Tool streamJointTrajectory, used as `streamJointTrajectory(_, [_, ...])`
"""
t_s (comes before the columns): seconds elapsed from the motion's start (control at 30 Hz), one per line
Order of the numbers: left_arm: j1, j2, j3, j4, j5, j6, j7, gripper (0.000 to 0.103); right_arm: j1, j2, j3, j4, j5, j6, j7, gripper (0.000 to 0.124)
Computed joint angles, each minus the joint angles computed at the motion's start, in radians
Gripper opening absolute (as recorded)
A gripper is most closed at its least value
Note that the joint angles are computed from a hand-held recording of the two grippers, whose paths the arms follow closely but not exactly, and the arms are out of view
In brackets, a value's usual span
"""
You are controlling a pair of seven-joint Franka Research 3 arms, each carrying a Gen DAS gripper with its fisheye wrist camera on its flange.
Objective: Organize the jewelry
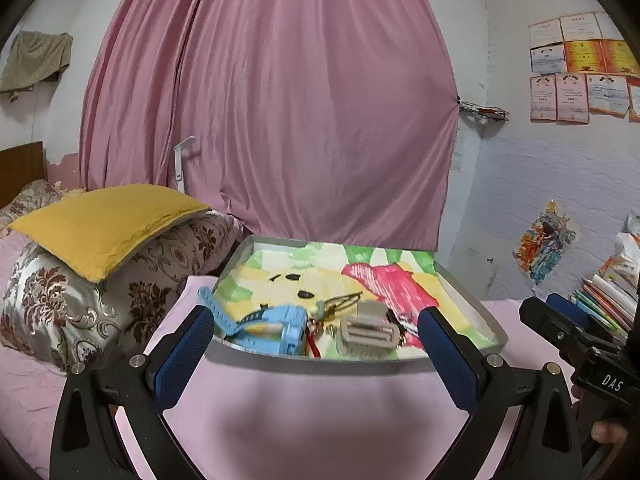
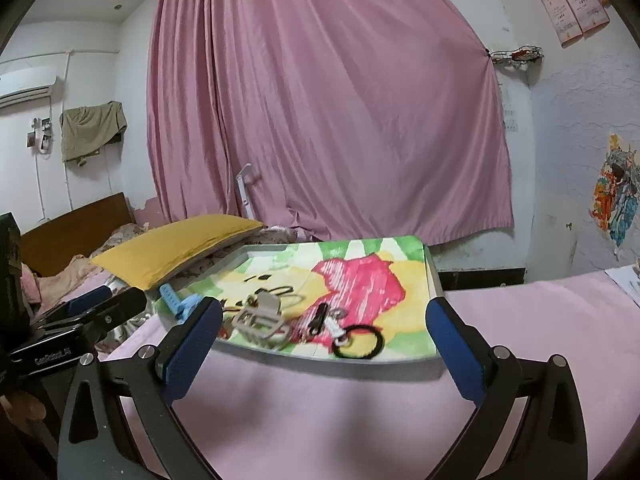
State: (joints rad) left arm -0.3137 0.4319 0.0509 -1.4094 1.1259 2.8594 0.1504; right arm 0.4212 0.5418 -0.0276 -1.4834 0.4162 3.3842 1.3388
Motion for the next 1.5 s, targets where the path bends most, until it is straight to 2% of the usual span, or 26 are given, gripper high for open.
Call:
streamJointTrajectory(0.17, [-0.009, -0.057, 0.003, -0.081, 0.061, 0.002, -0.053, 0.102, -0.018, -0.067, 0.04, -0.116, -0.002, 0.046, -0.007, 0.1])
streamJointTrajectory(0.37, [0.013, -0.115, -0.033, -0.171, 0.13, 0.012, -0.11, 0.102, -0.029, -0.134, 0.067, -0.244, 0.014, 0.097, -0.013, 0.1])
streamJointTrajectory(0.5, [0.019, -0.148, -0.047, -0.222, 0.202, 0.004, -0.188, 0.102, 0.025, -0.158, 0.025, -0.296, 0.081, 0.131, -0.056, 0.1])
streamJointTrajectory(0.63, [0.032, -0.175, -0.071, -0.262, 0.281, -0.026, -0.275, 0.102, 0.053, -0.172, 0.018, -0.341, 0.146, 0.186, -0.112, 0.1])
streamJointTrajectory(0.8, [0.052, -0.209, -0.106, -0.317, 0.383, -0.068, -0.399, 0.102, 0.04, -0.172, 0.047, -0.357, 0.182, 0.215, -0.15, 0.1])
streamJointTrajectory(1.0, [0.068, -0.225, -0.143, -0.347, 0.435, -0.119, -0.436, 0.102, 0.046, -0.162, 0.055, -0.36, 0.232, 0.249, -0.199, 0.1])
streamJointTrajectory(1.27, [0.079, -0.22, -0.158, -0.357, 0.467, -0.122, -0.465, 0.102, 0.038, -0.142, 0.076, -0.357, 0.242, 0.306, -0.221, 0.1])
streamJointTrajectory(1.5, [0.083, -0.219, -0.161, -0.36, 0.478, -0.125, -0.487, 0.102, 0.072, -0.136, 0.058, -0.325, 0.351, 0.287, -0.317, 0.1])
